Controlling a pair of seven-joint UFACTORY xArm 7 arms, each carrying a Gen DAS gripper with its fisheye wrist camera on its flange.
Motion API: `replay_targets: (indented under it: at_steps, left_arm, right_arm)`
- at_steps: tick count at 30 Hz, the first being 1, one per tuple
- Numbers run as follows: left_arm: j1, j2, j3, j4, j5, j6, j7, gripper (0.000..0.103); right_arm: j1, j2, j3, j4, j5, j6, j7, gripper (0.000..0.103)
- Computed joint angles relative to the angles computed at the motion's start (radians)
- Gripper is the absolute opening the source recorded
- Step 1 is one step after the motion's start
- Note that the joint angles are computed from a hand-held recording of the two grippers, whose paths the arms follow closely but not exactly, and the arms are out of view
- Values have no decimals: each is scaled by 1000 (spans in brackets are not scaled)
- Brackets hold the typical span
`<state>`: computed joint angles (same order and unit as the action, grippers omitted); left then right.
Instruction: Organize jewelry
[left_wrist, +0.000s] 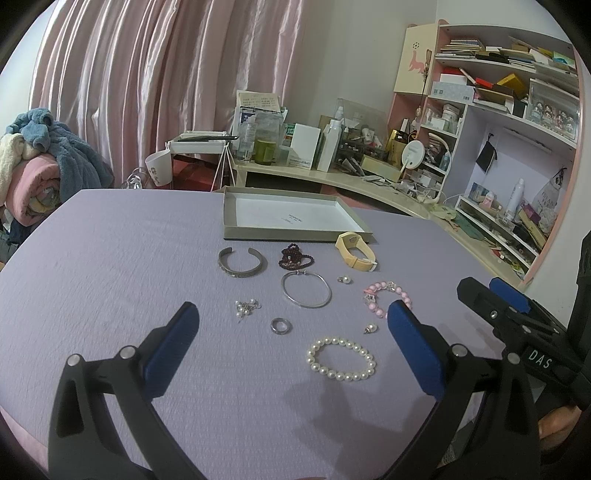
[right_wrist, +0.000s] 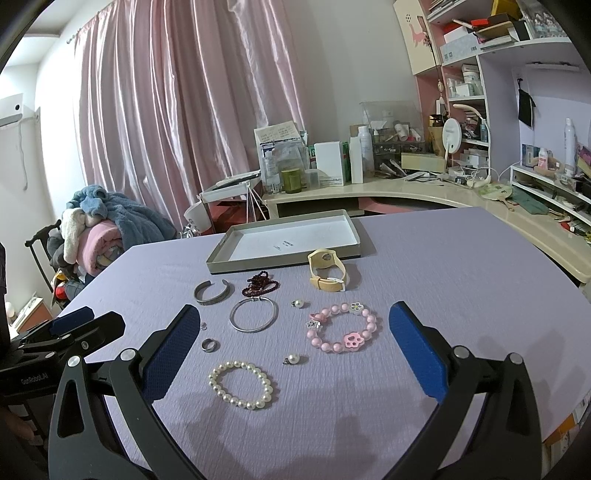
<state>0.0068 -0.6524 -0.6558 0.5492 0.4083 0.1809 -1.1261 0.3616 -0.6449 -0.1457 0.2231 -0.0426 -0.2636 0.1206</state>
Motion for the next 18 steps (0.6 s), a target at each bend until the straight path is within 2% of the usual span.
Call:
replay_targets:
  at_steps: [18]
  left_arm:
    - [1, 0, 1, -1, 4, -3, 3, 101]
  right_arm:
    - [6, -13, -14, 4, -2, 12, -8, 102]
